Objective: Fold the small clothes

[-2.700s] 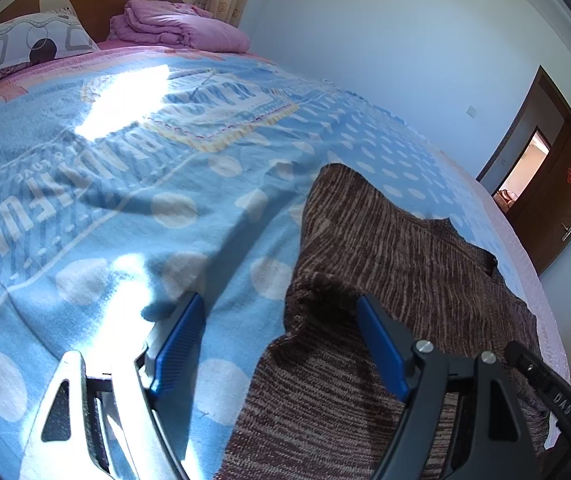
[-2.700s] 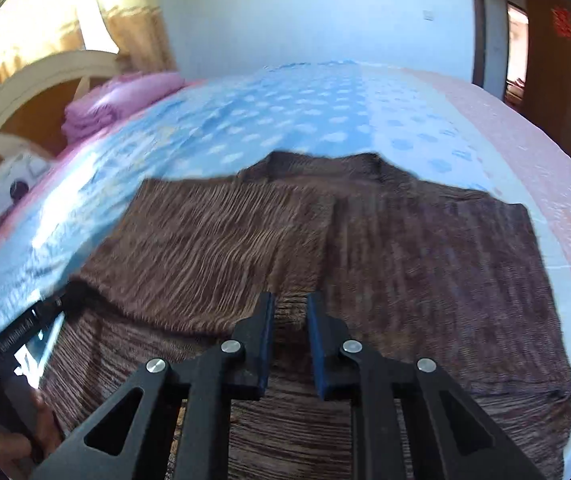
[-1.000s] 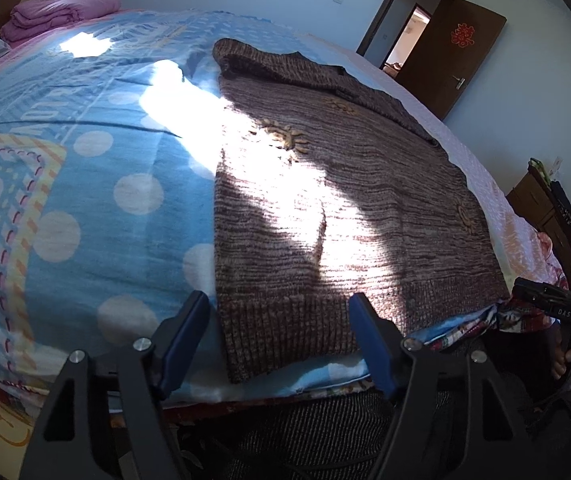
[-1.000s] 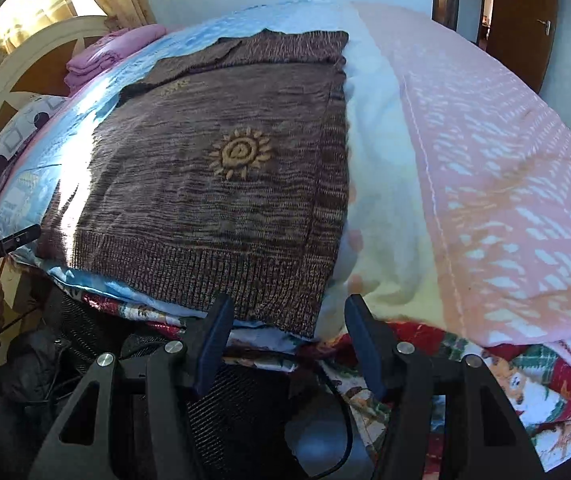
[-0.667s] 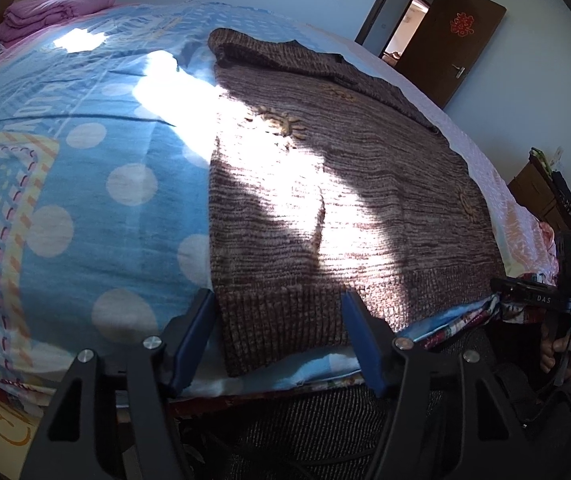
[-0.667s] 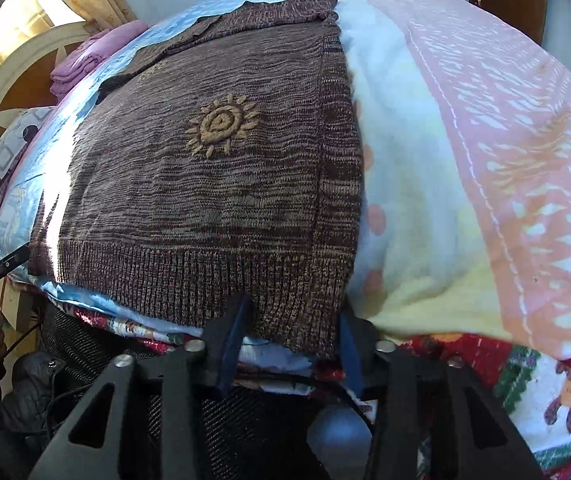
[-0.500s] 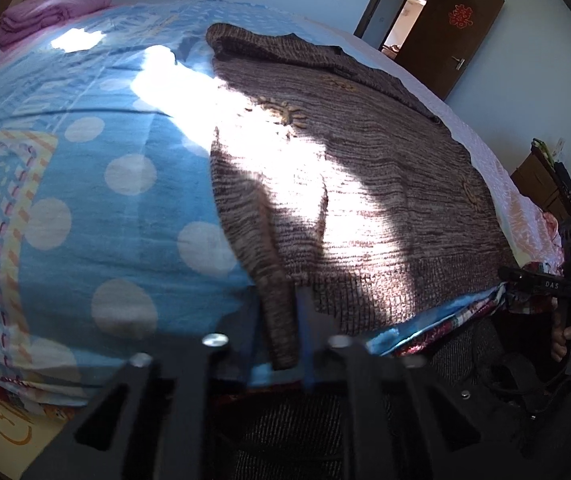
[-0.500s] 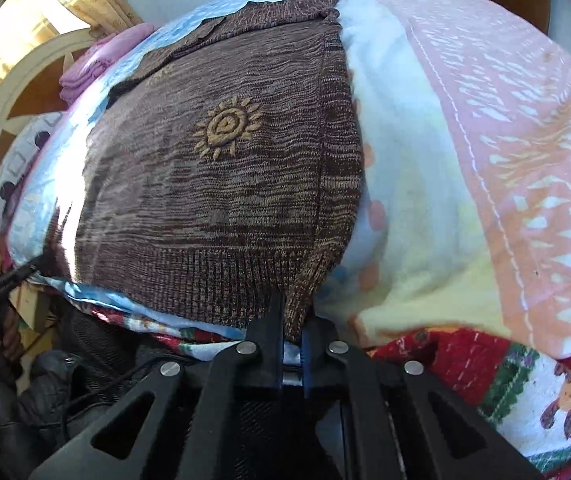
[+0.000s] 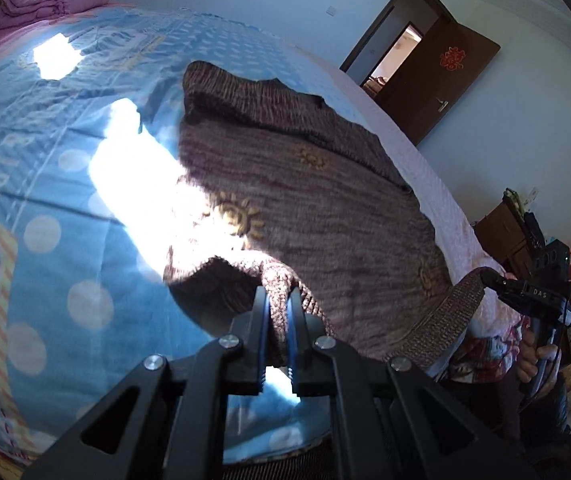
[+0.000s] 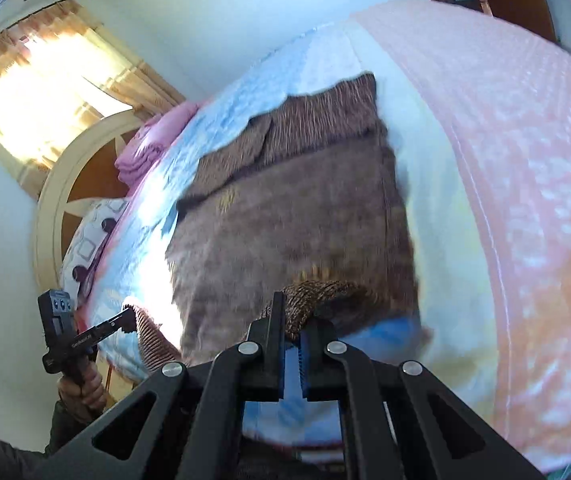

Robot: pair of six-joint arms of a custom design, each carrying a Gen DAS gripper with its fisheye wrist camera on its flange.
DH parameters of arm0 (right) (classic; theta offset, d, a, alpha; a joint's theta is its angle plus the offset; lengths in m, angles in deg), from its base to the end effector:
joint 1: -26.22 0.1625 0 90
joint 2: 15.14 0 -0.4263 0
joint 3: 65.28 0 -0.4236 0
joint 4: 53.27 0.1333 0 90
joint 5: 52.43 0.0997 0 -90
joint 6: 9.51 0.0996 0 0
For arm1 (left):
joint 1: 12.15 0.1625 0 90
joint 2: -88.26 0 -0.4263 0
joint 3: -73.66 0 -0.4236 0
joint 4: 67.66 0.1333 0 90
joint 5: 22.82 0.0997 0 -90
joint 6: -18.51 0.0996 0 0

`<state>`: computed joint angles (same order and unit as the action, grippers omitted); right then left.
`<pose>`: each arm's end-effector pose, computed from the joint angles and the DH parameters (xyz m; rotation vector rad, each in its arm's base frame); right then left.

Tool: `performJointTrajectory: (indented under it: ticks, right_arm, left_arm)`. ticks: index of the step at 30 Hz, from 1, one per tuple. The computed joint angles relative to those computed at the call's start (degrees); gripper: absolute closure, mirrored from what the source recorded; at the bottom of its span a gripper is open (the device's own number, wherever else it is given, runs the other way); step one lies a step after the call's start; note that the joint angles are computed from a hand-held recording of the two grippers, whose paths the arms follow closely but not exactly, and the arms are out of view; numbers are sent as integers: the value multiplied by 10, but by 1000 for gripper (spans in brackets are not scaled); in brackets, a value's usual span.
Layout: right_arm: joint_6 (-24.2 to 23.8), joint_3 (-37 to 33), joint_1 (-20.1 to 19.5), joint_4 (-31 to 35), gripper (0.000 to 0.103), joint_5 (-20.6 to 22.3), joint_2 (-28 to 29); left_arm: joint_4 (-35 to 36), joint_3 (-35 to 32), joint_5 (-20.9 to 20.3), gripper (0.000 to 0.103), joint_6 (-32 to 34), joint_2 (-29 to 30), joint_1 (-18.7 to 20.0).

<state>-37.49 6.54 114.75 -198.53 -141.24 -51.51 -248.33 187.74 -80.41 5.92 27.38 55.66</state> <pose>0.1144 -0.8191 0.1097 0.7000 -2.9477 0.5197 -0.0505 -0.6182 0.1896 -0.0378 2.6104 -1.0666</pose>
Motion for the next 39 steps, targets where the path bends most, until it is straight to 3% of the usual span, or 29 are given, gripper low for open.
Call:
performJointTrajectory:
  ticks: [7,13,16,18,19,21,25,28,33,36,39]
  right_arm:
    - [26,-144,18,10,99,-26,93]
    - [51,-252,21,36,98,-56,163]
    - [55,-278,26,35,93,-83,182]
    - [46,-270,28,11,77,-92,181]
    - [43,-260,29,-8,61,-88,175]
    - [43,-234,27,-44,49,-75,162]
    - [35,-178,25,-96,49,-42,128]
    - [24,-145,27,-114,49,-49,110]
    - [20,-119,28,-122,49,-64,95]
    - [30,-110,27,-128,49,-67,89]
    - [51,-98,22,-134,49,-66,78]
  left_arm:
    - [42,-103,12,95,43,43,26]
    - [128,-183,16,93,31,69,54]
    - [151,-197,29,79,32,65,57]
    - [141,-191,34,54,51,54,56]
    - [131,-185,36,46,66,48,55]
    - [110,-167,47,35,106,34,50]
    - [123,-146,69,35,199,19,42]
    - [157,-144,86,35,292,26,34]
    - [128,-169,143,34,489,86,20]
    - [160,-217,124,34,515,119,29]
    - [149,-249,96,33,550,143,39]
